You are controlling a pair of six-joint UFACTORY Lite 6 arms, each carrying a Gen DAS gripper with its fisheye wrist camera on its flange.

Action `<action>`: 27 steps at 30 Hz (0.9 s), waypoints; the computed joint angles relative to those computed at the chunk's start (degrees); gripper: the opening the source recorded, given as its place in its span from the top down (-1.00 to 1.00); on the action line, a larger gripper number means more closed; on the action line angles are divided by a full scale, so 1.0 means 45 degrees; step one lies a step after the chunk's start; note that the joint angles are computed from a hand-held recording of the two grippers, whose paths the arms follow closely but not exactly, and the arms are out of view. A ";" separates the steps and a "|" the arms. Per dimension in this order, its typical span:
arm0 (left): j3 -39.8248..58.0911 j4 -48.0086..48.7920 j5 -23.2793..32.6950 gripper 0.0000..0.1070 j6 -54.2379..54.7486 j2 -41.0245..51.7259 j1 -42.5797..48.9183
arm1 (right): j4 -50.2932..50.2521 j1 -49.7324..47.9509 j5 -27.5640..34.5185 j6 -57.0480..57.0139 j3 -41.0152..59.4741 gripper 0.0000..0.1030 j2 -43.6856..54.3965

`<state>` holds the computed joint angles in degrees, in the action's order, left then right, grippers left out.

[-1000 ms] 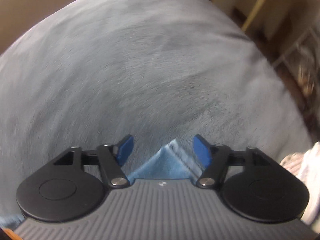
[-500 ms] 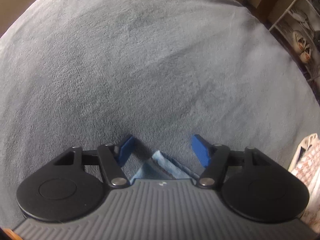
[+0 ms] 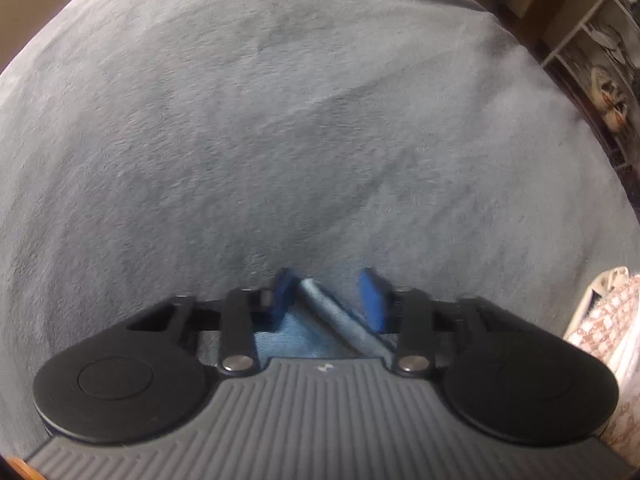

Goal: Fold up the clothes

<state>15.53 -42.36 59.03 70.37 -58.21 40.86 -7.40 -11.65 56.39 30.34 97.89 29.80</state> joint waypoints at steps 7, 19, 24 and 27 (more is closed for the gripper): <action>0.0070 -0.0192 0.0140 -0.13 0.0301 0.0270 0.0294 | -0.1518 0.0878 0.0192 0.0244 0.0091 0.79 -0.0096; 0.0144 -0.0298 0.0291 -0.13 0.0579 0.0468 0.0576 | -0.2635 0.0768 -0.0578 0.1492 -0.1027 0.72 -0.0422; 0.0133 -0.0275 0.0334 -0.13 0.0471 0.0384 0.0576 | -0.2899 0.1510 0.0564 -0.1036 0.1060 0.62 -0.0143; 0.0085 -0.0265 0.0315 -0.13 0.0411 0.0286 0.0547 | -0.2317 0.2600 0.2672 -0.5034 0.2476 0.63 0.0692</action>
<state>15.92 -43.55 60.45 72.22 -56.93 43.32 -17.82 0.05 68.42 7.69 109.03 32.91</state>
